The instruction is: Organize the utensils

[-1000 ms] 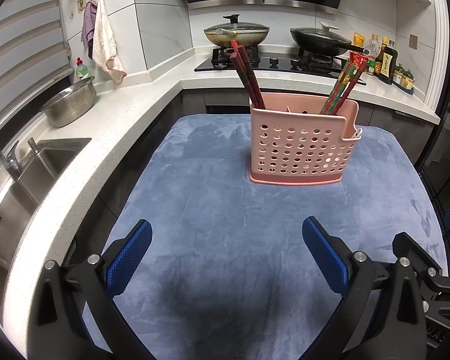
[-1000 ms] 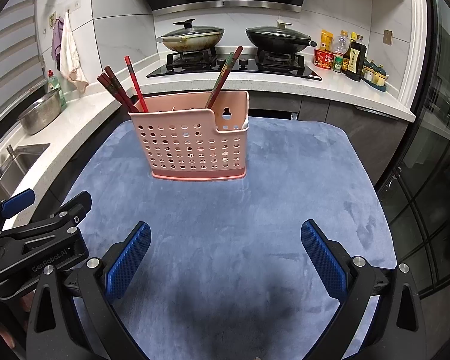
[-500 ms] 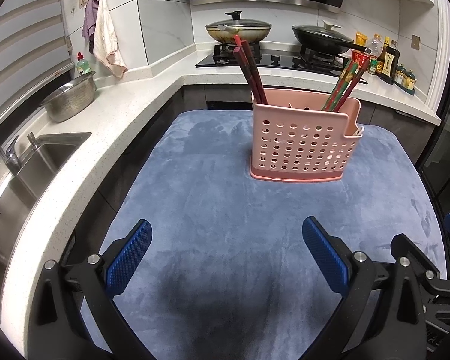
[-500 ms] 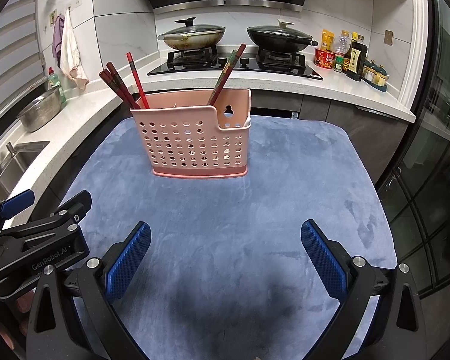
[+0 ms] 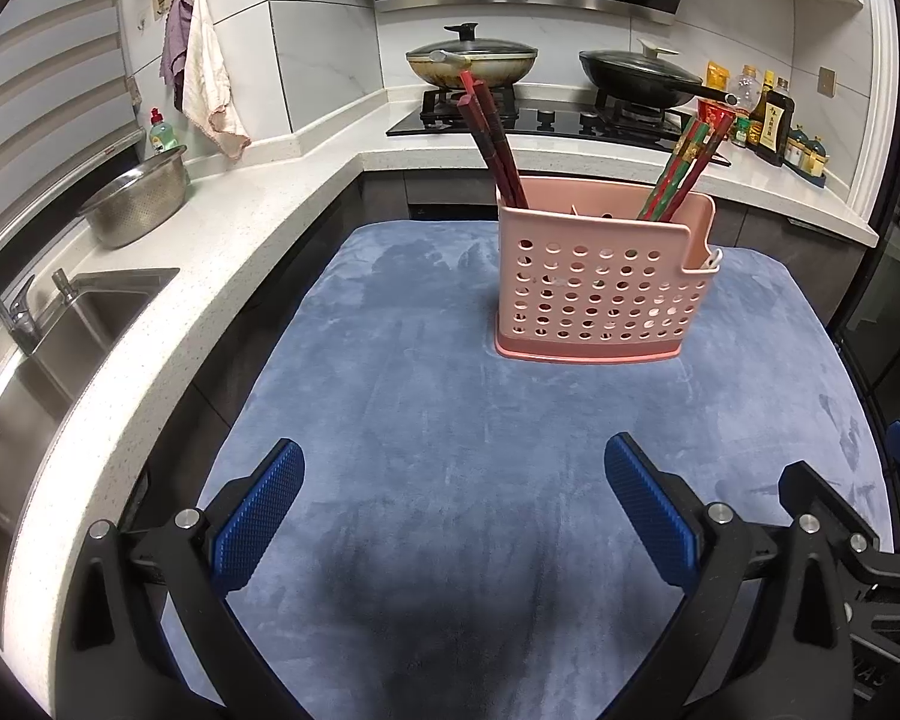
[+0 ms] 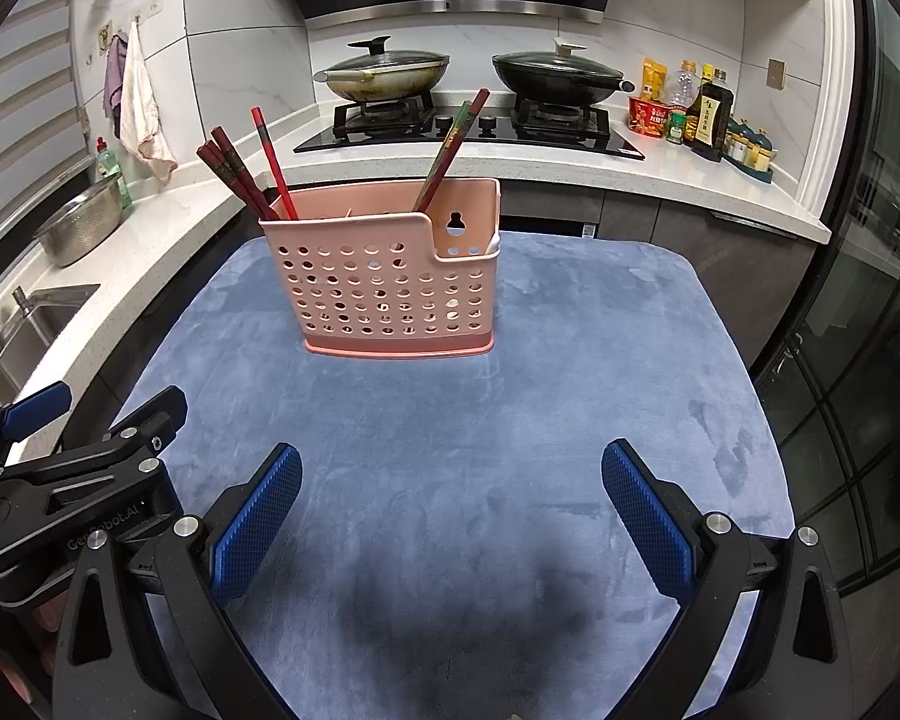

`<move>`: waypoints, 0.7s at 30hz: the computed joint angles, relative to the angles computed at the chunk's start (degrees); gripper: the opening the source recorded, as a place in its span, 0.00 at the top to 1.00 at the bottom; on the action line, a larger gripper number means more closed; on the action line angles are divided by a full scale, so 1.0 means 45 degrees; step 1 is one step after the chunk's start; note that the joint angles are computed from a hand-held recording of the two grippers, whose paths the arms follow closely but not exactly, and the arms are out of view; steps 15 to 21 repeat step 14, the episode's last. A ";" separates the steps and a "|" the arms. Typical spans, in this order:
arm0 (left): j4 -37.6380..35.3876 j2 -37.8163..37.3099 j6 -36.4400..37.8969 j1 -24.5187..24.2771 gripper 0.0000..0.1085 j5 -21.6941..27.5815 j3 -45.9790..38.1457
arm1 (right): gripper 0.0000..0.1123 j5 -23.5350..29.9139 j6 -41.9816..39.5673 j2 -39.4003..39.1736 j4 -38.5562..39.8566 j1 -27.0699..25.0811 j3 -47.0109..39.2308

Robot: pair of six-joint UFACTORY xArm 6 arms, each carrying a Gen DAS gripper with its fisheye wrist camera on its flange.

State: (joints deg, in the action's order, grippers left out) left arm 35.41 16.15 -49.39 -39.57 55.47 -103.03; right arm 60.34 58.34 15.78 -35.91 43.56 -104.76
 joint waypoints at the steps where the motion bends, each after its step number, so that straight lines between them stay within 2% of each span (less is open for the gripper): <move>1: 0.0003 0.0010 0.0021 0.0003 0.12 -0.0009 -0.0011 | 0.14 -0.0007 0.0032 -0.0014 -0.0015 0.0007 0.0029; 21: 0.0037 0.0089 -0.0035 0.0009 0.12 0.0079 -0.0129 | 0.14 0.0042 0.0018 -0.0052 0.0007 -0.0004 0.0055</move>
